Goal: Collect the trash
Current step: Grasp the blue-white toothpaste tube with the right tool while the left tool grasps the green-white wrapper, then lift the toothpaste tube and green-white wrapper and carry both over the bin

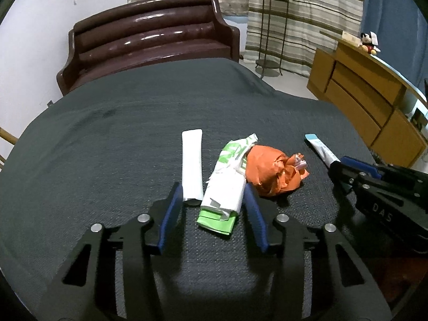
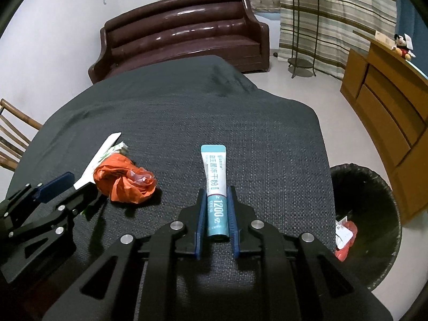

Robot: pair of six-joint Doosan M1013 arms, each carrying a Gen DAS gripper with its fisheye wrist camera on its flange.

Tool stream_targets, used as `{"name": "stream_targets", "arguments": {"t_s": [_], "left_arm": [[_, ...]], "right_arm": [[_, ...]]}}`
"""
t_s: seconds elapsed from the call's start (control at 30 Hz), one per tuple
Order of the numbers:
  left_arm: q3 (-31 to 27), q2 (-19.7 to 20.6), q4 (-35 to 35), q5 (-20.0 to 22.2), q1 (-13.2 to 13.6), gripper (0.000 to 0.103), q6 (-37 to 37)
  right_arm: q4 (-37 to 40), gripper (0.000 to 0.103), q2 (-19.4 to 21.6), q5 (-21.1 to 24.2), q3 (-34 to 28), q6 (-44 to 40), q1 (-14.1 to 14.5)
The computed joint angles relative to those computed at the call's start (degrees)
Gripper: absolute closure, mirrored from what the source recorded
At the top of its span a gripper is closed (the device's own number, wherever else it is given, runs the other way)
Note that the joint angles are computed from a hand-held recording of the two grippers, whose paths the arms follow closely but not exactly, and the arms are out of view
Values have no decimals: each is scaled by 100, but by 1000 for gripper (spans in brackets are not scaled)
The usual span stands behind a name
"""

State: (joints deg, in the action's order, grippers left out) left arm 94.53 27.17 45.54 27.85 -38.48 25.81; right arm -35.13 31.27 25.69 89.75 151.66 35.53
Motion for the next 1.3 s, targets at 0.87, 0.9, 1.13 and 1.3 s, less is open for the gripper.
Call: {"name": "stream_targets", "arguments": {"t_s": [0.87, 0.9, 1.13, 1.3], "left_arm": [[302, -180, -94, -338, 5, 73, -195], [318, -190, -186, -336, 8, 73, -141], [404, -245, -243, -328, 4, 69, -197], [337, -213, -156, -307, 26, 57, -308]], "right_arm": [[143, 88, -78, -188, 159, -170, -48], [175, 88, -82, -177, 159, -208, -45], [236, 86, -90, -112, 171, -287, -21], [366, 74, -63, -91, 121, -391, -35]]}}
